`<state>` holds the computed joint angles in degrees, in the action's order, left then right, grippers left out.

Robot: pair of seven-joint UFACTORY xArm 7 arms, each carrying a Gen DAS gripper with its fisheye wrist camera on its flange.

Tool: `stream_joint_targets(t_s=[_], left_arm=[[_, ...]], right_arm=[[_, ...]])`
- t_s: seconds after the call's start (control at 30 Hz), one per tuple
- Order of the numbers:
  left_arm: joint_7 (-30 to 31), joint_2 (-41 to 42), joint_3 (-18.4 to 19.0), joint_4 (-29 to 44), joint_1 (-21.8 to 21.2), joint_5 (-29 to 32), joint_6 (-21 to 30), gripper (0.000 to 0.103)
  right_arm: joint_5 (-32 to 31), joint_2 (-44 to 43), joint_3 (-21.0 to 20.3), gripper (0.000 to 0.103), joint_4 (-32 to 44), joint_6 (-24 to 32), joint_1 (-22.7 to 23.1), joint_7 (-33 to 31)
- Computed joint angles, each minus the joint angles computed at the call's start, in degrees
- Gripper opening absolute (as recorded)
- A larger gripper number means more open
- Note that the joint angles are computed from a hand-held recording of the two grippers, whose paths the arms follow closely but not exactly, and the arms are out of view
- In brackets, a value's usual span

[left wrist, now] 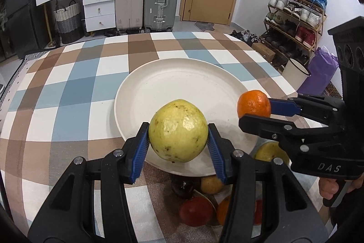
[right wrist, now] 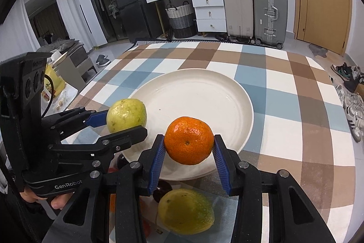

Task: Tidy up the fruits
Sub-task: 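Open the left tool over the plate while the right tool releases the tangerine there, then withdraw both open tools from the plate back toward the fruit cluster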

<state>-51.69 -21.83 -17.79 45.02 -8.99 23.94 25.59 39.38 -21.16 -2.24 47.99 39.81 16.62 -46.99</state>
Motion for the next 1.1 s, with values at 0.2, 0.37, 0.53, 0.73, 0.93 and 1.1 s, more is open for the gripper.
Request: stream_joint_targets(t_s=[0.2,0.37,0.53,0.73,0.93,1.1], left_arm=[[-0.33,1.36,0.39,0.39,0.36,-0.09,0.56,0.047],[-2.33,0.57,0.16,-0.3,1.16,1.7,-0.13,0.048],[-3.02,-1.59,-0.6,-0.76,1.82,2.32,0.06,0.082],[-4.21,-5.73,-1.46,-1.92,1.99,2.02,2.14,0.103],[-4.87,-10.99,-3.13,-3.77,1.65,0.77,5.36,0.102],[-5.02,-14.13,-4.34,-4.9,1.03,-0.67,7.34,0.102]], right_arm=[[-1.71,1.01,0.61,0.043,0.36,-0.42,-0.55,0.78],[0.66,-0.76,-0.15,0.046,-1.29,-2.78,0.43,-1.02],[0.72,-3.33,-0.65,0.06,-2.24,-4.33,0.68,-0.92],[0.73,-7.41,-2.56,0.094,-4.1,-3.96,0.99,-0.03],[-1.21,-11.86,-3.83,0.103,-6.87,-3.19,0.47,1.86],[-3.23,-15.72,-4.78,0.103,-9.58,-3.09,0.51,3.0]])
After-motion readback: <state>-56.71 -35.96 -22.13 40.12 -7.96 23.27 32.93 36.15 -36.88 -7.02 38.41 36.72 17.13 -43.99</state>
